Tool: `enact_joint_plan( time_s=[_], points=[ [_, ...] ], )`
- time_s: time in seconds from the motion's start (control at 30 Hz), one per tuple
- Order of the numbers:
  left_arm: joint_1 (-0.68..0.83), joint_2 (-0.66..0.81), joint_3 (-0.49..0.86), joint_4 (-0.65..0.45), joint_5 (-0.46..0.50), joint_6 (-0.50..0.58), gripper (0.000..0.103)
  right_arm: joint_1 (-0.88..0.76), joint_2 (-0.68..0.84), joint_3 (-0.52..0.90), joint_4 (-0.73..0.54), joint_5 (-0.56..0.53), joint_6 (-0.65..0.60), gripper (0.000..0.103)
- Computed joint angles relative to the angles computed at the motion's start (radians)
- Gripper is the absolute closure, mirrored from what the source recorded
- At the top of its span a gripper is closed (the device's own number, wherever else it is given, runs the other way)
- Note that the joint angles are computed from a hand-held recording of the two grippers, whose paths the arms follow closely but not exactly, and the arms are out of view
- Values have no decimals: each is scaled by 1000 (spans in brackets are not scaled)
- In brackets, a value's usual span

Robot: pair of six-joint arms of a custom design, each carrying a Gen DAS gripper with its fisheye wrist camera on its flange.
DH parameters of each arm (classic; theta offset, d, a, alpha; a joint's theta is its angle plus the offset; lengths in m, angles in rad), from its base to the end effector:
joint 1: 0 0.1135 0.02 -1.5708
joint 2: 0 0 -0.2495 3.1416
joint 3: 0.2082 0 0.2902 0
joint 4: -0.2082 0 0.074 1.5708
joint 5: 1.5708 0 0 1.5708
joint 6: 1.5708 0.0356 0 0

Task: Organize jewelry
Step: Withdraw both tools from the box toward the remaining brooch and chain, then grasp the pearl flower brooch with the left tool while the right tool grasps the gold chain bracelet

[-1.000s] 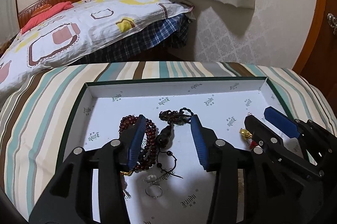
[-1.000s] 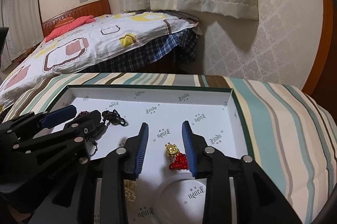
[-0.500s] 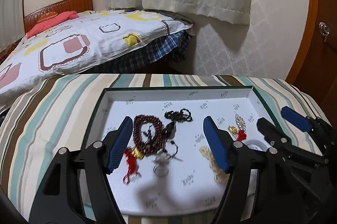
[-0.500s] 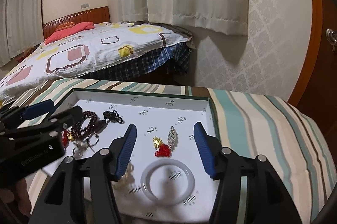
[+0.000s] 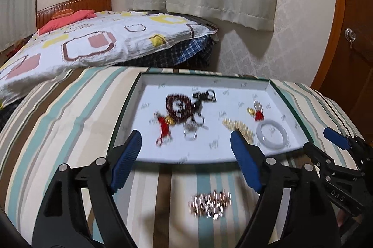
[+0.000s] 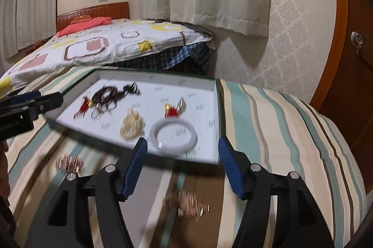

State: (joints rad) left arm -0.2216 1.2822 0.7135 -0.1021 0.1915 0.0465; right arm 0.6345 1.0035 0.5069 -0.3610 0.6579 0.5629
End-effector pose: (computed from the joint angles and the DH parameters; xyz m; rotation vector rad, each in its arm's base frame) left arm 0.2969 -0.0738 0.1826 0.4029 2.2087 -0.3093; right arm 0.1989 0.1194 0.1641 0.2008 2.2078 -0.1584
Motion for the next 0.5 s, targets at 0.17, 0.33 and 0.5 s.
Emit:
enact_joint_plan(
  time_s=[0.17, 0.33, 0.5],
  points=[
    [15, -77, -92, -3, 6, 25, 24, 89, -29, -40, -73, 34, 82, 37],
    [9, -71, -125, -9, -8, 32, 23, 67, -30, -34, -81, 0, 99, 35],
    [-7, -59, -129, -3, -20, 42, 23, 49, 11, -27, -84, -37, 119, 35]
  ],
)
